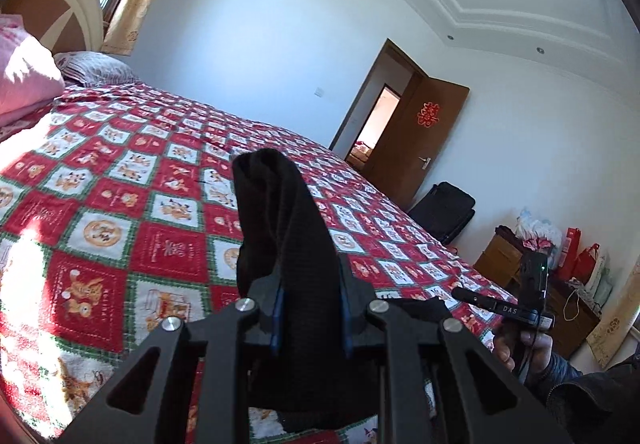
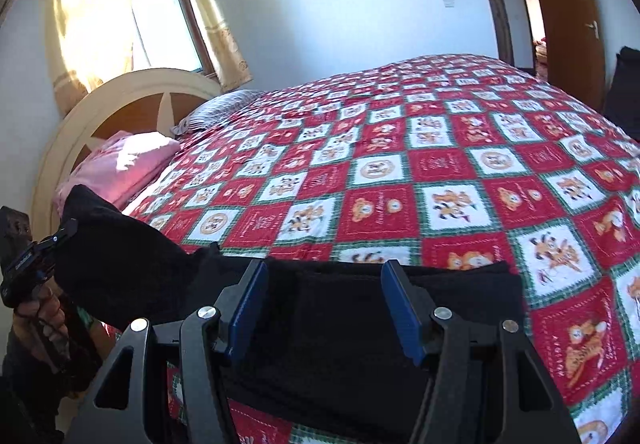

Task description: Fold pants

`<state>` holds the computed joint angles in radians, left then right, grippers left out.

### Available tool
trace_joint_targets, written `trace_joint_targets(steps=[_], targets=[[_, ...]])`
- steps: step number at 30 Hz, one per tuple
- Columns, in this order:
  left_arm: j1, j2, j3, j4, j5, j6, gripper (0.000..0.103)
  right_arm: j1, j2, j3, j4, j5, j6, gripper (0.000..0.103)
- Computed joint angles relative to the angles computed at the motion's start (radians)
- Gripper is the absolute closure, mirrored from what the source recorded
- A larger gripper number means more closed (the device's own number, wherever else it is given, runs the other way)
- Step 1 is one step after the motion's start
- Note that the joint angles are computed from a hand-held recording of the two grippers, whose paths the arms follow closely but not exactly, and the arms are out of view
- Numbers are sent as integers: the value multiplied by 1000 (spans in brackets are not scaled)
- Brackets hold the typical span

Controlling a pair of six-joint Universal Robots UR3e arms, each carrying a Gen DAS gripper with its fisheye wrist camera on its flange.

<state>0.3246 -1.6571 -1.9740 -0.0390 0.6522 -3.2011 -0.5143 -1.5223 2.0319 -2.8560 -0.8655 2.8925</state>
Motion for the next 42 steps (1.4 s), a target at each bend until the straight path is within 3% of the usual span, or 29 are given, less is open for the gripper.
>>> trace_joint_targets(steps=[8, 17, 25, 36, 40, 42], targets=[[-139, -78, 152, -17, 26, -52, 81, -148, -36, 44, 70, 7, -47, 42], [-352, -232, 452, -147, 95, -66, 81, -301, -55, 66, 91, 43, -59, 42], [-537, -407, 780, -393, 197, 20, 81, -346, -31, 69, 74, 51, -96, 42], [-729, -785, 1385, -855, 369, 129, 81, -366, 82, 24, 23, 29, -6, 42], [-771, -917, 1598, -980, 444, 144, 80, -360, 105, 20, -4, 20, 8, 42], [-782, -968, 1681, -1019, 441, 134, 77, -353, 122, 14, -9, 16, 9, 42]])
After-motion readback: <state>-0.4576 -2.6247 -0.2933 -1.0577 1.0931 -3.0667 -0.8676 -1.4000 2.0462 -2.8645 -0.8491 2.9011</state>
